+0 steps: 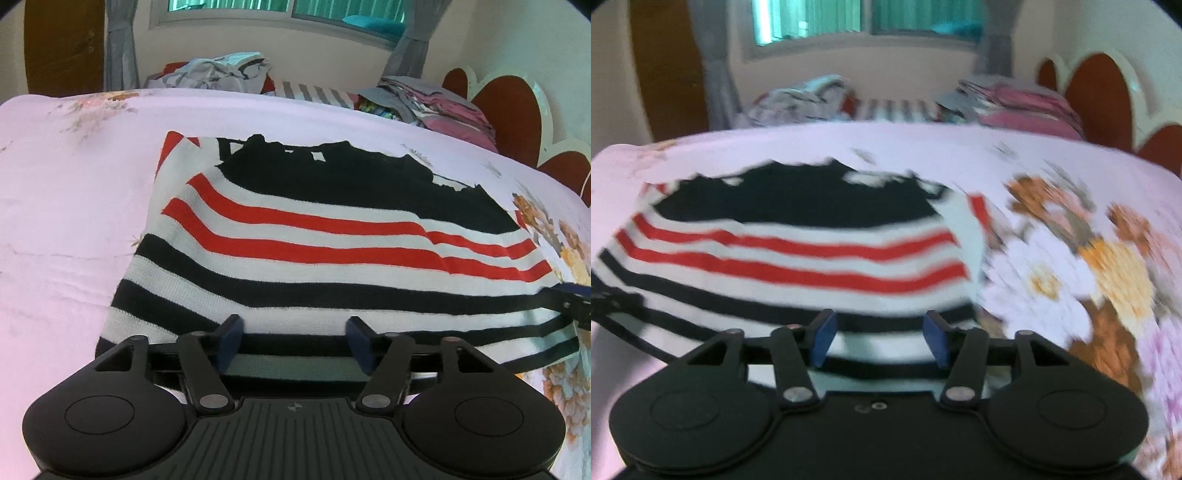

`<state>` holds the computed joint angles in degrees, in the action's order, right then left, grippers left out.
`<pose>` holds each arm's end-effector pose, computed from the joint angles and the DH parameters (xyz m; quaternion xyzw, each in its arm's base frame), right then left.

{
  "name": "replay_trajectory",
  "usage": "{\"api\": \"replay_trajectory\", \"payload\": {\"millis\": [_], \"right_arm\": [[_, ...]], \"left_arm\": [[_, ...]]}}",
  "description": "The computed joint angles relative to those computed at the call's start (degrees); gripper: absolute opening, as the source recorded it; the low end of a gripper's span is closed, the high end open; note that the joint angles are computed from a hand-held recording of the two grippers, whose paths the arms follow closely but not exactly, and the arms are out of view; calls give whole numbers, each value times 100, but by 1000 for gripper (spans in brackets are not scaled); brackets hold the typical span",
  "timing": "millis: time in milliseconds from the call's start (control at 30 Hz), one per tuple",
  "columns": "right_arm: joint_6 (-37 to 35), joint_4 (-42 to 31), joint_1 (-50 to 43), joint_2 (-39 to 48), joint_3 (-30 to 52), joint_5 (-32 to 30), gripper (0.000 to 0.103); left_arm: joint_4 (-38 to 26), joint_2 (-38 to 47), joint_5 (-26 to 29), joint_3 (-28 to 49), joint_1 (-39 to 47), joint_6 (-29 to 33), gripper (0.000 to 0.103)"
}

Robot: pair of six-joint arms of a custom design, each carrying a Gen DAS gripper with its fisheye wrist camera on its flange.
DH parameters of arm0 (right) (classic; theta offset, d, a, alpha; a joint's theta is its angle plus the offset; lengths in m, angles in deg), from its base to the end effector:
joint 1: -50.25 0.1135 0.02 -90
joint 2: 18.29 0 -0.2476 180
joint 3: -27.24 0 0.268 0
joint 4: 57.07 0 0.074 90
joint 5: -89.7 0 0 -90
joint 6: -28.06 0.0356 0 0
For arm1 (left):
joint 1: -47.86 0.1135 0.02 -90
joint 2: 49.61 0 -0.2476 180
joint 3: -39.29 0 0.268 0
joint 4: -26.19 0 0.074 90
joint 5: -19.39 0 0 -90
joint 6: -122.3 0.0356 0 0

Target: Fold small clothes

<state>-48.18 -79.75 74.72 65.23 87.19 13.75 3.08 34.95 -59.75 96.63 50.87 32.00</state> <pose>0.2882 0.1217 0.1740 -0.0406 0.9213 0.0139 0.3866 0.3043 0.0093 0.1535 0.0050 0.9370 -0.0810 0.3398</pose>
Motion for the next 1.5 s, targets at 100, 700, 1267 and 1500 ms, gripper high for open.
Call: {"api": "replay_trajectory", "payload": {"millis": [100,700,1267,1500], "right_arm": [[-81,75,239,428,378,-161,59],[583,-323,880,2127,2215,532,58],[951,-899,1152,3095,3072,1280,61],[865,-690,1112,2977,2871,1178,61]], "left_arm": [[-233,-249,49,-43,63,-211,70],[653,443,2645,-537,1811,-1960,83],[3782,2135,2574,-331,1461,-3983,47],[3859,2241,2257,-313,1356,-4257,20]]}}
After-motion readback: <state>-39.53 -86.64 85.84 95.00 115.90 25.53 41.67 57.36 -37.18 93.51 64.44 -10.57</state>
